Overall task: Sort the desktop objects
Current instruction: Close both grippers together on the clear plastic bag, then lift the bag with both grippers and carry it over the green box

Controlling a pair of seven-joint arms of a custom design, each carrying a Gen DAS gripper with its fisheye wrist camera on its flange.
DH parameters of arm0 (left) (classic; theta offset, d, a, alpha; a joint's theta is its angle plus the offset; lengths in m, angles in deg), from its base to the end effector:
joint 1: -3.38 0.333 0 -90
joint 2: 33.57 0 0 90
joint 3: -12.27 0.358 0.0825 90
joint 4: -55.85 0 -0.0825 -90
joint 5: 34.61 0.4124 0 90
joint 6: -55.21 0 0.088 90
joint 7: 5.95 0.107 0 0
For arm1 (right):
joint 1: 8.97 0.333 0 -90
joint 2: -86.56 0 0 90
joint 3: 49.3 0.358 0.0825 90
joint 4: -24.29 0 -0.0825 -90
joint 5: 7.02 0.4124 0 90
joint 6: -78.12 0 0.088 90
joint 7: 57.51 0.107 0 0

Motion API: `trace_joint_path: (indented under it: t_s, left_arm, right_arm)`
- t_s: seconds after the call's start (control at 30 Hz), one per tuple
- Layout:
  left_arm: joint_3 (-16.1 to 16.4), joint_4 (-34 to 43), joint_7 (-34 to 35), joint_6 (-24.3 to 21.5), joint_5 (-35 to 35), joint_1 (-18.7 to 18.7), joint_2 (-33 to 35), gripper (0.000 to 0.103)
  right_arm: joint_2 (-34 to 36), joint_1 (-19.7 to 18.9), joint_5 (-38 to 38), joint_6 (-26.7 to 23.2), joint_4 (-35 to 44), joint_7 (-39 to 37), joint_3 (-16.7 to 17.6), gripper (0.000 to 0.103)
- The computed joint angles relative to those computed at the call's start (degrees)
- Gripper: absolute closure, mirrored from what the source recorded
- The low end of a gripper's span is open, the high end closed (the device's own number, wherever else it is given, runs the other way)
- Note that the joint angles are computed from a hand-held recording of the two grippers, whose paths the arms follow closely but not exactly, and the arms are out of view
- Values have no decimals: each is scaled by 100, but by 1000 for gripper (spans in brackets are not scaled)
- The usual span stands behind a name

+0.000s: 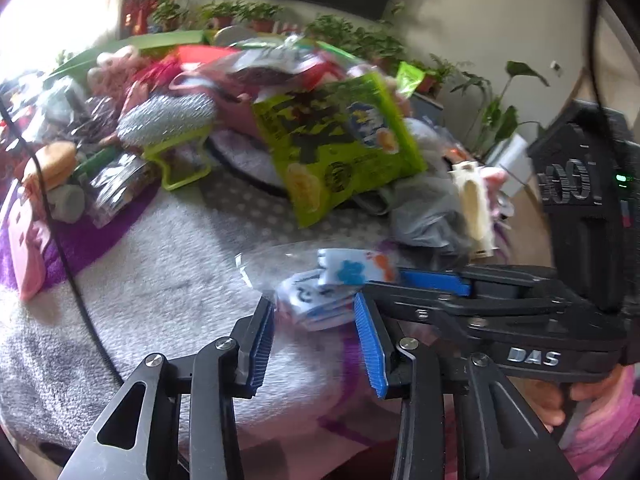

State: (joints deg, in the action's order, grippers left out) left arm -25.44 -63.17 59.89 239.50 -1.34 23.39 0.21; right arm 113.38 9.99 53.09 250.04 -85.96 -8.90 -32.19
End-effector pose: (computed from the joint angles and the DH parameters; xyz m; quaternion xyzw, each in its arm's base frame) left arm 0.6247 -0.2135 0.2918 -0.5622 0.7441 -0.3520 0.0792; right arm 0.5986 0.3358 0.3115 -0.7427 0.5635 0.0045 0.3616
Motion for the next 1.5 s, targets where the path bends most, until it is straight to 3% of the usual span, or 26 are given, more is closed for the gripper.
trace_joint_path:
  t_s: [0.07,0.4,0.53,0.73,1.03,1.2,1.37,1.5]
  left_arm:
    - [186,-22,-36,72,36,-168,-109,63]
    - [63,-21,-1,40,52,-36,-216,63]
    - [897,-41,-167,257,146,-809,-592,70]
    - [1325,176,-400,420,381,-1191,-692,70]
    - [1628,659,-544,388,546,-1555,-660,70]
    - [1399,989,-422,229,531,-1436,-524,70]
    - [1588,1301,-273,139,442,-1692,-468,70]
    - [1345,1565,-8,-78,279,-1573,-353,70]
  right_arm:
    - [-3,-66,98,-46,19,-56,54,75]
    - [-181,-66,377,33,-28,-427,105,75]
    - [-286,-110,634,130,-11,-779,183,74]
    - [-389,-43,783,302,116,-1166,134,74]
    - [-416,-30,480,339,348,-1150,-20,74]
    - [-427,-96,405,389,475,-1236,-23,73]
    - [-374,-171,290,305,665,-1209,-65,73]
    - [-343,-159,64,161,834,-982,-205,73]
